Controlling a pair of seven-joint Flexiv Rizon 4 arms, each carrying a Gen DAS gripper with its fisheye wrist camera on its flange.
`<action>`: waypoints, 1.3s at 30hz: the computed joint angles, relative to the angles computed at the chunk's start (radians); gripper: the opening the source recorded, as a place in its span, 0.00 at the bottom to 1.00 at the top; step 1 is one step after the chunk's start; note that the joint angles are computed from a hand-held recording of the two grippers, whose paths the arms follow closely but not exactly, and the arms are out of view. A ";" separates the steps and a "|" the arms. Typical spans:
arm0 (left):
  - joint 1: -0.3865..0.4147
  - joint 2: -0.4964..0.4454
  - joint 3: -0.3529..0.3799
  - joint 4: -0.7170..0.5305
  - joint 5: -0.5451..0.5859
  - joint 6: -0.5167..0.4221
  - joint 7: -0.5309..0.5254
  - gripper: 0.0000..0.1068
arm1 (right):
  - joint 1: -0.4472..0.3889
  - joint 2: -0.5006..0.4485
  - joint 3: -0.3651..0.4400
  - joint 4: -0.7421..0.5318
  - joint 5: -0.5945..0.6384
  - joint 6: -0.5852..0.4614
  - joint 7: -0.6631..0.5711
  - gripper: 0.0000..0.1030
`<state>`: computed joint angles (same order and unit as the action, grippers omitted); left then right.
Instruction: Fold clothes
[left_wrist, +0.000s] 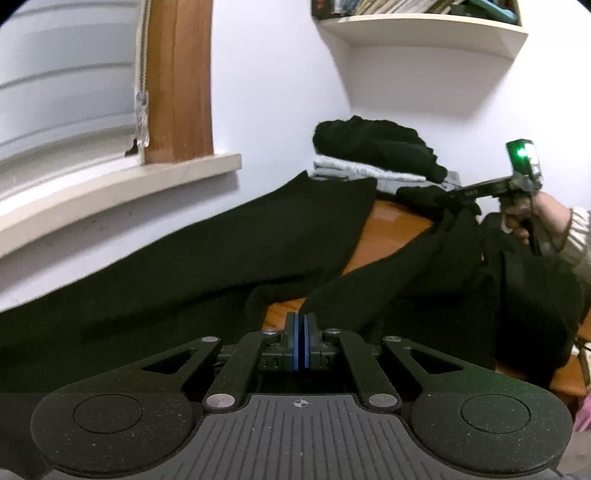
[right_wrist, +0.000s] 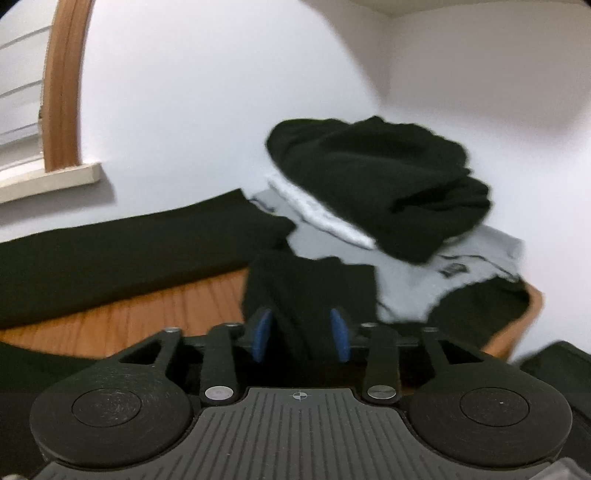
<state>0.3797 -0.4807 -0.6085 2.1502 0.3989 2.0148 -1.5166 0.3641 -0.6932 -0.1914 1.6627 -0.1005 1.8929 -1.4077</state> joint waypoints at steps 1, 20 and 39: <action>0.007 -0.002 -0.006 0.001 0.003 0.002 -0.002 0.03 | 0.006 -0.013 -0.006 -0.025 -0.006 -0.022 0.002 0.46; -0.099 0.114 0.211 -0.005 0.084 0.110 -0.195 0.03 | 0.087 0.012 -0.107 -0.024 0.183 0.134 -0.055 0.08; 0.012 0.046 0.007 0.047 0.089 0.013 -0.054 0.03 | 0.220 -0.004 -0.265 0.002 0.266 0.044 -0.065 0.41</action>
